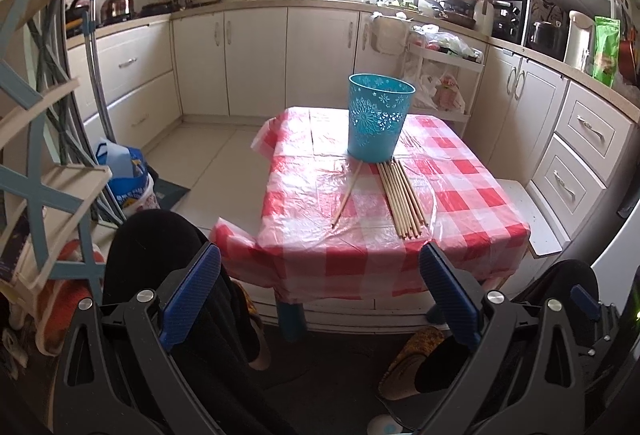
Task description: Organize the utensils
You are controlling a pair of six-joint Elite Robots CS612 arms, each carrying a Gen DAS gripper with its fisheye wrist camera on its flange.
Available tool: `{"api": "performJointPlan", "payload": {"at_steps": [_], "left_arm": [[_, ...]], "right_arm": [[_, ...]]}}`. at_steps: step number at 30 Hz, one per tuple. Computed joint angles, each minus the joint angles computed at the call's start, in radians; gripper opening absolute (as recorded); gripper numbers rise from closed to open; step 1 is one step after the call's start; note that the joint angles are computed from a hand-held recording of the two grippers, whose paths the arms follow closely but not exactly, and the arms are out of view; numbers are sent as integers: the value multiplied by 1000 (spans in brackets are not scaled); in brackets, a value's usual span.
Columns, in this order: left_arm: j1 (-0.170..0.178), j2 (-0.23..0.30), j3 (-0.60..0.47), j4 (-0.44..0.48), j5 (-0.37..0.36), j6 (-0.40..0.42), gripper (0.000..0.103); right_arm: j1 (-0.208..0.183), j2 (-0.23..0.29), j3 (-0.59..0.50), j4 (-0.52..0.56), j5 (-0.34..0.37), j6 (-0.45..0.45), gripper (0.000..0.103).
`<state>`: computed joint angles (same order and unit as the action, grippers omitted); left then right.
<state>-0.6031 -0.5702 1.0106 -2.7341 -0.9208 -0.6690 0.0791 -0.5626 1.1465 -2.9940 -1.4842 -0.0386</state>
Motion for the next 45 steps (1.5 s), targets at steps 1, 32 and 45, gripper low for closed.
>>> {"api": "performJointPlan", "payload": {"at_steps": [1, 32, 45], "left_arm": [[-1, 0, 0, 0, 4, -1, 96], [-7, 1, 4, 18, 10, -12, 96], [-6, 2, 1, 32, 6, -21, 96]], "right_arm": [[0, -4, 5, -6, 6, 2, 97], [1, 4, 41, -86, -6, -19, 97], [2, 7, 37, -74, -6, -31, 97]]}}
